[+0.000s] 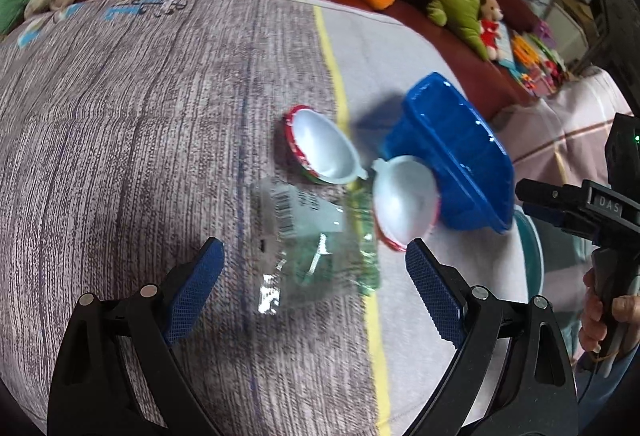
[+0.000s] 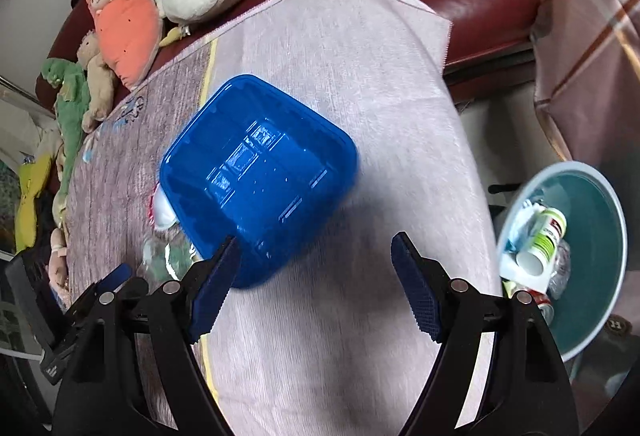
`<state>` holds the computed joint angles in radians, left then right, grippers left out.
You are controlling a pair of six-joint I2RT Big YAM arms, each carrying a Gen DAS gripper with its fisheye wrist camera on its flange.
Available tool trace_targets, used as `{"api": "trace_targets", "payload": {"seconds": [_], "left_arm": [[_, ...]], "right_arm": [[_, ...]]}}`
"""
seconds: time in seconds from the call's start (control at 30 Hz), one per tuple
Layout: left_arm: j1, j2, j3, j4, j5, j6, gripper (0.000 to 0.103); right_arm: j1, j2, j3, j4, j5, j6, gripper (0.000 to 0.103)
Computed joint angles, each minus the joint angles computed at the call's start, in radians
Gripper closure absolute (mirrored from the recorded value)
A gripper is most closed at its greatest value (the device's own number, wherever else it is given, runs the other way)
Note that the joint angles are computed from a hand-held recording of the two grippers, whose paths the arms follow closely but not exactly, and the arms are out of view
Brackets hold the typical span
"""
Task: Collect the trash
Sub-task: 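Move both tools back to the blue tray and clear bag on the table, then grasp the blue plastic tray with the right tool while the left tool grasps the clear bag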
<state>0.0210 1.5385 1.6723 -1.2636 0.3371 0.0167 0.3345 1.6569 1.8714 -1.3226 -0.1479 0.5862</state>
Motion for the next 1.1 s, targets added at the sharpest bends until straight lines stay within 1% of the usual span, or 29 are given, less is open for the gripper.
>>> {"api": "trace_targets", "payload": {"seconds": [0.13, 0.17, 0.2, 0.27, 0.33, 0.37, 0.43, 0.47, 0.5, 0.53, 0.57, 0.6, 0.7, 0.8, 0.93, 1.1], "left_arm": [[-0.013, 0.016, -0.008, 0.008, -0.026, 0.006, 0.011], [-0.019, 0.02, -0.01, 0.01, -0.037, 0.009, 0.011], [-0.023, 0.024, -0.01, 0.013, -0.044, 0.01, 0.011], [-0.034, 0.029, -0.017, 0.021, -0.064, 0.011, 0.011], [-0.043, 0.03, -0.022, 0.039, -0.092, 0.014, 0.011], [-0.05, 0.028, -0.026, 0.05, -0.11, 0.014, 0.011], [-0.058, 0.022, -0.035, 0.067, -0.126, 0.012, 0.011], [-0.06, 0.017, -0.044, 0.078, -0.127, 0.013, 0.012], [-0.061, 0.011, -0.052, 0.088, -0.13, 0.014, 0.024], [-0.064, 0.004, -0.06, 0.1, -0.148, 0.016, 0.031], [-0.062, -0.001, -0.062, 0.104, -0.152, 0.019, 0.032], [-0.058, -0.004, -0.062, 0.102, -0.141, 0.016, 0.035], [-0.055, -0.023, -0.072, 0.116, -0.165, 0.007, 0.037], [-0.042, -0.046, -0.076, 0.112, -0.147, -0.001, 0.038], [-0.043, -0.075, -0.076, 0.107, -0.137, 0.0, 0.038], [-0.063, -0.107, -0.067, 0.104, -0.137, -0.011, 0.038]], "right_arm": [[0.006, 0.034, 0.014, 0.019, 0.004, 0.014, 0.029], [0.008, 0.038, 0.014, 0.024, 0.01, 0.017, 0.032], [0.009, 0.043, 0.013, 0.032, 0.01, 0.017, 0.041], [0.01, 0.053, 0.014, 0.046, -0.003, 0.012, 0.052], [0.012, 0.061, 0.012, 0.058, -0.005, 0.008, 0.056], [0.013, 0.064, 0.014, 0.061, -0.003, 0.007, 0.059], [0.015, 0.072, 0.015, 0.066, 0.015, -0.001, 0.071], [0.017, 0.071, 0.012, 0.069, 0.032, -0.007, 0.08], [0.018, 0.066, 0.005, 0.076, 0.039, -0.009, 0.086], [0.018, 0.059, -0.004, 0.086, 0.042, -0.009, 0.088], [0.019, 0.048, -0.014, 0.095, 0.058, -0.012, 0.091], [0.02, 0.041, -0.02, 0.099, 0.072, -0.017, 0.092], [0.018, 0.011, -0.043, 0.111, 0.095, -0.026, 0.094], [0.013, -0.025, -0.071, 0.128, 0.116, -0.029, 0.094], [0.003, -0.071, -0.109, 0.146, 0.111, -0.018, 0.094], [-0.01, -0.134, -0.159, 0.168, 0.1, -0.007, 0.094]]}}
